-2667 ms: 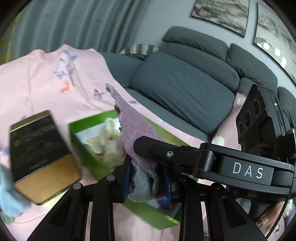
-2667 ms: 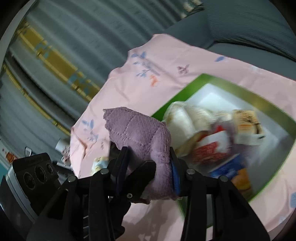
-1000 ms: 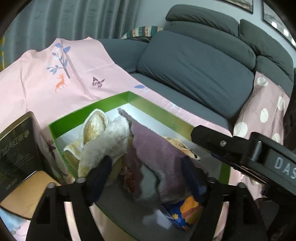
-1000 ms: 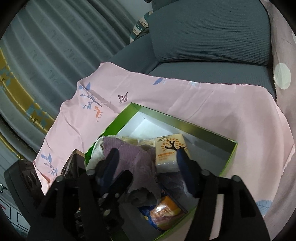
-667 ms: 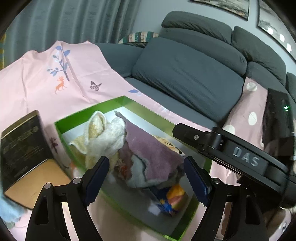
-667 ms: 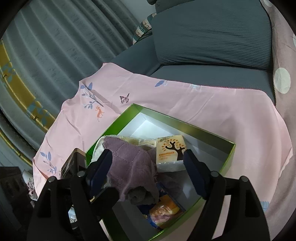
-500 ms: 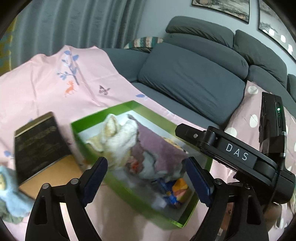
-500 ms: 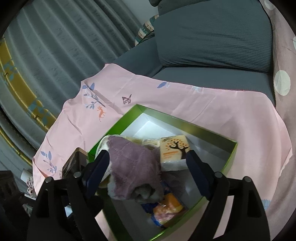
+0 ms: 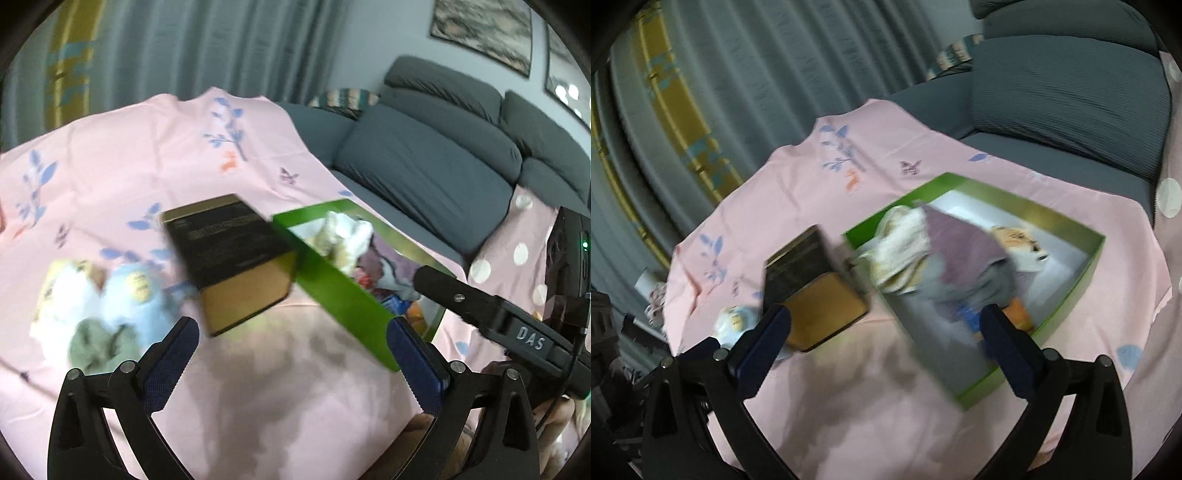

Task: Organize soft objects
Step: 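Move the right tool back toward the green cloth by the elephant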

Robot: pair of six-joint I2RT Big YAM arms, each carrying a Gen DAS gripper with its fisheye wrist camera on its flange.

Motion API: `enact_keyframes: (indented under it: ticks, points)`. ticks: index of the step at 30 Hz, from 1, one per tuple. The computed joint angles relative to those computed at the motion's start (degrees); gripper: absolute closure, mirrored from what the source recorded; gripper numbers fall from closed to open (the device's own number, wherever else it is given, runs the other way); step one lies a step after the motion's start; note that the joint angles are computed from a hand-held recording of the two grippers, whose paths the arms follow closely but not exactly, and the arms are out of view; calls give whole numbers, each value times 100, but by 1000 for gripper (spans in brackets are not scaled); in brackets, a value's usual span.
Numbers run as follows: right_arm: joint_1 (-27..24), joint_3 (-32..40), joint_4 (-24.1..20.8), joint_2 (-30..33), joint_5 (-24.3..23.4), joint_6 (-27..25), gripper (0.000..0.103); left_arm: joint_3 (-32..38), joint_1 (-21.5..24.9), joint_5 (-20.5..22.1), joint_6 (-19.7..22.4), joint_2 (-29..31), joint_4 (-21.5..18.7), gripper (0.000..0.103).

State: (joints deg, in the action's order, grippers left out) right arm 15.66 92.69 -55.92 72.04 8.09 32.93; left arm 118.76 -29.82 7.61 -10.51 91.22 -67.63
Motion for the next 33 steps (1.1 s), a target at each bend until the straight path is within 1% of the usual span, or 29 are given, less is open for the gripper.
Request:
enact_keyframes:
  ticks: [2,6,9,10,12,14,16,17,19,24,27,33]
  points:
    - [214,77,-9,15,147,-15,1,-225,167,-55,34,-216,-31,2]
    - [651,336,-110,118,261,-42,1,-779,467,-446,-8,-635,231,2]
    - [954,485,-173,185,569,-28,1,-1267,734,-570,-291,-935,500,2]
    - [1020,526,-194,210,625,-7,1,-1377,833,-525,-365,-995,515,2]
    - [1161,563,-195,238,674,25,1,-1689,1061,-296,-468,-1146,663,2]
    - [1284,566,-165,270,742,54,1,-1963,1189,-337,-551,-1287,816,2]
    - [1408,628,-254,356,819,182,1,-2189,1302,-375,-593,-1363,970,2]
    - [1449,637,-282,384,816,232,1,-2307,1383,-325,-621,-1380,1051,2]
    - [1547,676,-334,452,808,277,1,-2433,1505,-245,-654,-1372,1041,2]
    - [1830,808,-435,611,1020,317,1,-2629,1772,-195,-783,-1394,883,2]
    - [1929,882,-478,683,1049,346,1,-2748,1845,-156,-817,-1499,993,2]
    - [2132,1052,-553,818,1233,329,1,-2821,1913,-89,-785,-1641,1047,2]
